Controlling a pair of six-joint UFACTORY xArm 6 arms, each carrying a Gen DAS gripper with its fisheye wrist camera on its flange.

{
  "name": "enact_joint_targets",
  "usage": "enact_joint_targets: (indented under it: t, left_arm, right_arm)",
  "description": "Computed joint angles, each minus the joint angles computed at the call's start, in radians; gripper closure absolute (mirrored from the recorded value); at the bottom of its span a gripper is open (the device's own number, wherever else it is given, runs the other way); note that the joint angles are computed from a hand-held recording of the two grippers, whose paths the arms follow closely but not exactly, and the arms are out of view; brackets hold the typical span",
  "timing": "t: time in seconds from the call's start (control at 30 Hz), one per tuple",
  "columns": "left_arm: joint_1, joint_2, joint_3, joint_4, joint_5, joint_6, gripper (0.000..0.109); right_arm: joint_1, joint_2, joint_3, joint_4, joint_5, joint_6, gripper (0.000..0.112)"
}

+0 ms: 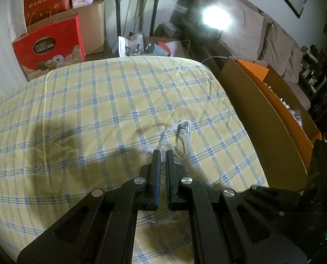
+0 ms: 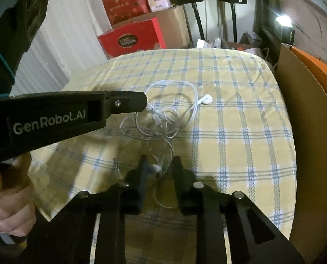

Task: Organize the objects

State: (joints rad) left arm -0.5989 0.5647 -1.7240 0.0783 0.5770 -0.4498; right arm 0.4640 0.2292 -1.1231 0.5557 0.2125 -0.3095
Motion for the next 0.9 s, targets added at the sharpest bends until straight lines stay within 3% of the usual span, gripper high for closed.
enact_joint_targets:
  t: [0.03, 0.13, 0.53, 0.7, 0.9]
  left_arm:
    - [0.000, -0.002, 0.000, 0.002, 0.000, 0.001, 0.105]
    - [-0.001, -0.011, 0.005, 0.013, -0.007, -0.004, 0.105]
    - [-0.003, -0.081, 0.055, -0.016, -0.066, 0.011, 0.105]
    - [-0.004, -0.108, 0.069, 0.059, -0.081, -0.040, 0.105]
    - [0.000, -0.120, 0.081, 0.048, -0.093, -0.032, 0.105]
  right_arm:
    - [0.001, -0.001, -0.002, -0.002, -0.005, -0.002, 0.107]
    - [-0.009, -0.013, 0.010, -0.147, -0.030, 0.115, 0.109]
    - [-0.068, -0.072, 0.048, -0.199, -0.083, 0.214, 0.110]
    - [-0.098, -0.124, 0.086, -0.212, -0.107, 0.240, 0.110]
    - [-0.152, -0.182, 0.126, -0.372, -0.130, 0.384, 0.110]
